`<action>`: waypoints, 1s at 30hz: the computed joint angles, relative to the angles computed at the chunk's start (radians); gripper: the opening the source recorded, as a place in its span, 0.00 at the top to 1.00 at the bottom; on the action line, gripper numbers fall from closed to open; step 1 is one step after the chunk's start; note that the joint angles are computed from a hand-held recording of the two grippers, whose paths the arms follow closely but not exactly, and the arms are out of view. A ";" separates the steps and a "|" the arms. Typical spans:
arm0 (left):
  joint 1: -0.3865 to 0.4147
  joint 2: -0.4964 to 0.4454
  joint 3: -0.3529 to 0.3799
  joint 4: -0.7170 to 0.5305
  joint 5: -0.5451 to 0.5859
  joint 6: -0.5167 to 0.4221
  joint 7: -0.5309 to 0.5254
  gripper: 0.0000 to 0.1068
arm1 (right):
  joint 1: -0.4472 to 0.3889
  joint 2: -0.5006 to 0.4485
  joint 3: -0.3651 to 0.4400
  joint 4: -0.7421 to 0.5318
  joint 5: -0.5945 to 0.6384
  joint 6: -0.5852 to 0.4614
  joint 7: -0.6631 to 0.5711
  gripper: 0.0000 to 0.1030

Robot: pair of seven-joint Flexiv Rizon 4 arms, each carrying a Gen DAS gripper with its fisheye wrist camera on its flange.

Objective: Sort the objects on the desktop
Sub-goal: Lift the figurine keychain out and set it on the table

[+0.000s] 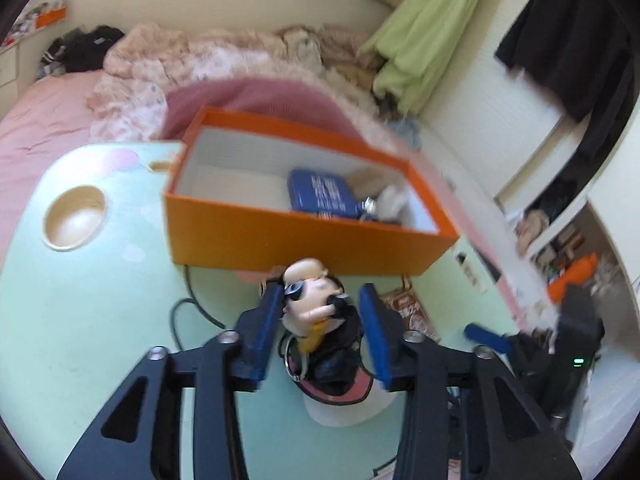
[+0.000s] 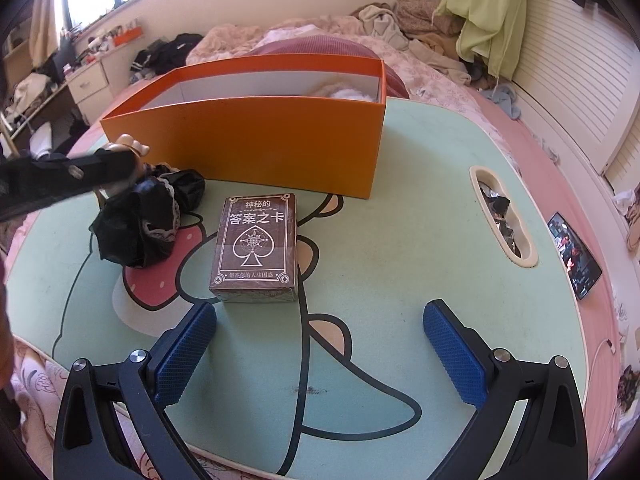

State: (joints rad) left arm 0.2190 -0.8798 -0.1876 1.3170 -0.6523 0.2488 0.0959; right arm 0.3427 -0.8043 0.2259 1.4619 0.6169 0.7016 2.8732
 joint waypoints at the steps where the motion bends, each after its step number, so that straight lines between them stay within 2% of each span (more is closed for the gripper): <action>1: 0.011 0.007 -0.005 0.015 -0.026 0.027 0.009 0.34 | -0.001 -0.001 0.000 -0.002 -0.001 -0.002 0.000 0.00; 3: 0.017 0.027 -0.010 0.075 -0.072 0.130 0.050 0.23 | -0.001 -0.001 0.000 -0.002 -0.001 -0.002 0.000 0.00; 4: 0.021 0.024 -0.012 0.083 -0.078 0.149 0.068 0.23 | -0.001 -0.001 -0.001 -0.002 -0.001 -0.002 0.002 0.00; 6: 0.024 0.004 -0.009 0.081 -0.065 0.154 0.085 0.23 | 0.000 0.000 0.000 0.000 0.001 0.002 0.004 0.00; 8: 0.006 -0.041 0.003 0.043 0.003 0.151 0.032 0.23 | 0.000 0.000 -0.001 0.000 0.001 0.003 0.005 0.00; 14: 0.014 -0.049 -0.025 0.062 -0.032 0.187 0.056 0.22 | 0.001 -0.008 0.000 -0.005 -0.001 0.004 0.005 0.00; 19: 0.055 -0.021 -0.055 0.103 -0.106 0.224 0.133 0.22 | 0.001 -0.008 0.000 -0.006 -0.002 0.003 0.009 0.00; 21: 0.056 0.000 -0.049 0.139 -0.120 0.288 0.187 0.22 | 0.002 -0.009 0.000 -0.007 -0.002 0.004 0.010 0.00; 23: 0.038 0.012 -0.039 0.180 -0.125 0.396 0.236 0.21 | 0.001 -0.007 0.000 -0.006 -0.002 0.005 0.012 0.00; 25: 0.000 -0.016 -0.009 0.152 -0.075 0.452 0.190 0.20 | 0.002 -0.007 0.000 -0.006 -0.002 0.006 0.013 0.00; 26: -0.005 -0.023 -0.021 0.158 -0.080 0.496 0.199 0.17 | 0.005 -0.004 -0.003 0.001 0.005 0.023 0.025 0.00; 28: -0.016 -0.019 -0.033 0.194 -0.077 0.609 0.224 0.04 | 0.003 -0.009 0.000 0.000 0.006 0.028 0.020 0.00; 30: -0.001 -0.023 -0.052 0.193 -0.055 0.609 0.225 0.04 | 0.001 -0.009 0.001 0.000 0.006 0.026 0.021 0.00</action>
State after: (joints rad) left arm 0.2180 -0.9026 -0.2393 1.5098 -0.7074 0.8575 0.3210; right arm 0.3441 -0.8138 0.2267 1.4620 0.6224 0.7273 2.8940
